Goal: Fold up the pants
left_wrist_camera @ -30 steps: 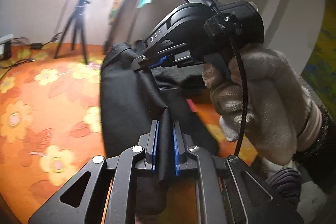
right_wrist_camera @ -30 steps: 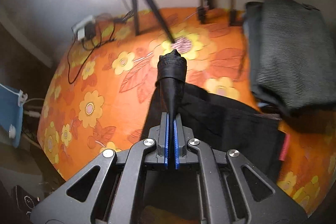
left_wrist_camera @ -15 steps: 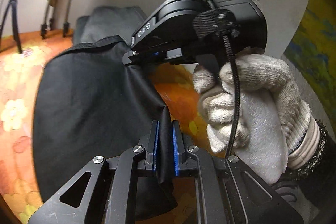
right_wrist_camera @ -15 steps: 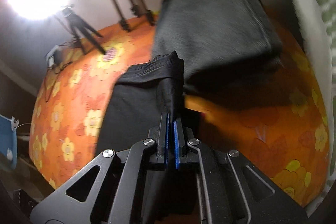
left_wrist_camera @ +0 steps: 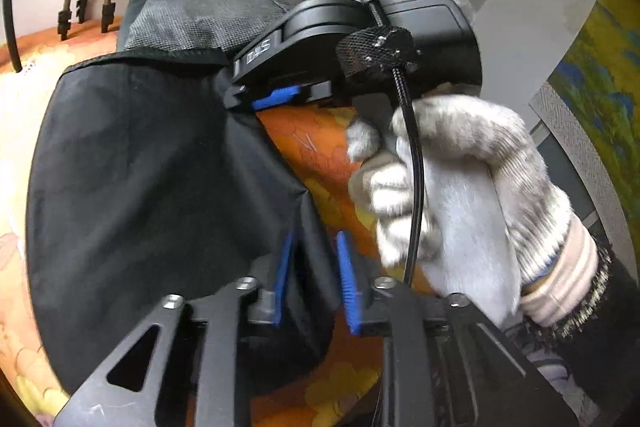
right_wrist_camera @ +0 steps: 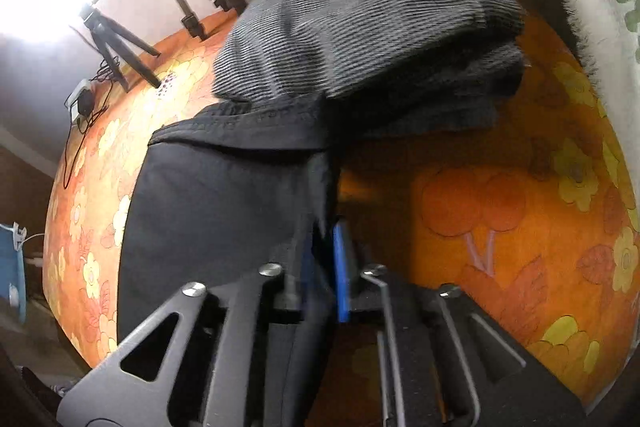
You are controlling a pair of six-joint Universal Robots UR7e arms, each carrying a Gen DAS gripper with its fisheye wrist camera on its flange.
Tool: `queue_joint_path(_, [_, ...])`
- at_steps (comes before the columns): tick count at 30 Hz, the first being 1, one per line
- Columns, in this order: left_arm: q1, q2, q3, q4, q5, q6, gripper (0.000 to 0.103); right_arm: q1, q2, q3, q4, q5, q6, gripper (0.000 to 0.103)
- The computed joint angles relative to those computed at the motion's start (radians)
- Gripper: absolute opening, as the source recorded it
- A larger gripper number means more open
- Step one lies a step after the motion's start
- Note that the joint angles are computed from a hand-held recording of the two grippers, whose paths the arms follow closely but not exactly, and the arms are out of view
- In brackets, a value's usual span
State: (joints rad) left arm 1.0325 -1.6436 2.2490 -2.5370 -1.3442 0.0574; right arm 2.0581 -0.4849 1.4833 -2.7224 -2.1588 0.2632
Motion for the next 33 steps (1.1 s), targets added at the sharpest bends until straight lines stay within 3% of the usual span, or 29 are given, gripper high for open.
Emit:
queue_joint_path(2, [-0.002, -0.042, -0.005, 0.054, -0.004, -0.016, 0.039, 0.003, -0.023, 0.027, -0.026, -0.026, 0.003, 0.034])
queue_joint_path(5, [0.012, -0.095, -0.006, 0.093, 0.016, -0.005, 0.04, 0.013, -0.068, 0.091, -0.091, -0.071, -0.002, 0.035])
queue_joint_path(10, [0.051, -0.154, -0.051, 0.149, 0.106, 0.021, 0.041, 0.008, -0.14, 0.208, -0.171, -0.009, -0.016, 0.046])
queue_joint_path(14, [0.1, -0.146, -0.09, 0.13, 0.163, 0.039, 0.041, 0.017, -0.164, 0.28, -0.253, 0.055, -0.029, 0.047])
queue_joint_path(18, [0.118, -0.122, -0.095, 0.094, 0.203, 0.082, 0.041, 0.063, -0.135, 0.307, -0.367, 0.068, -0.128, 0.047])
queue_joint_path(20, [0.131, -0.105, -0.105, 0.089, 0.2, 0.072, 0.041, 0.081, -0.11, 0.286, -0.357, 0.033, -0.163, 0.047])
queue_joint_path(23, [0.149, -0.085, -0.119, 0.09, 0.19, 0.054, 0.042, 0.088, -0.074, 0.246, -0.288, -0.032, -0.145, 0.047])
queue_joint_path(25, [0.166, -0.062, -0.139, 0.099, 0.185, 0.045, 0.049, 0.082, -0.059, 0.226, -0.248, -0.075, -0.124, 0.047])
queue_joint_path(27, [0.178, -0.036, -0.151, 0.084, 0.198, 0.036, 0.053, 0.081, -0.04, 0.206, -0.228, -0.146, -0.129, 0.056])
queue_joint_path(28, [0.187, -0.024, -0.16, 0.087, 0.196, 0.033, 0.053, 0.077, -0.038, 0.205, -0.227, -0.151, -0.131, 0.061])
queue_joint_path(33, [0.21, 0.021, -0.187, 0.1, 0.203, 0.023, 0.053, 0.039, -0.044, 0.2, -0.181, -0.085, -0.126, 0.061])
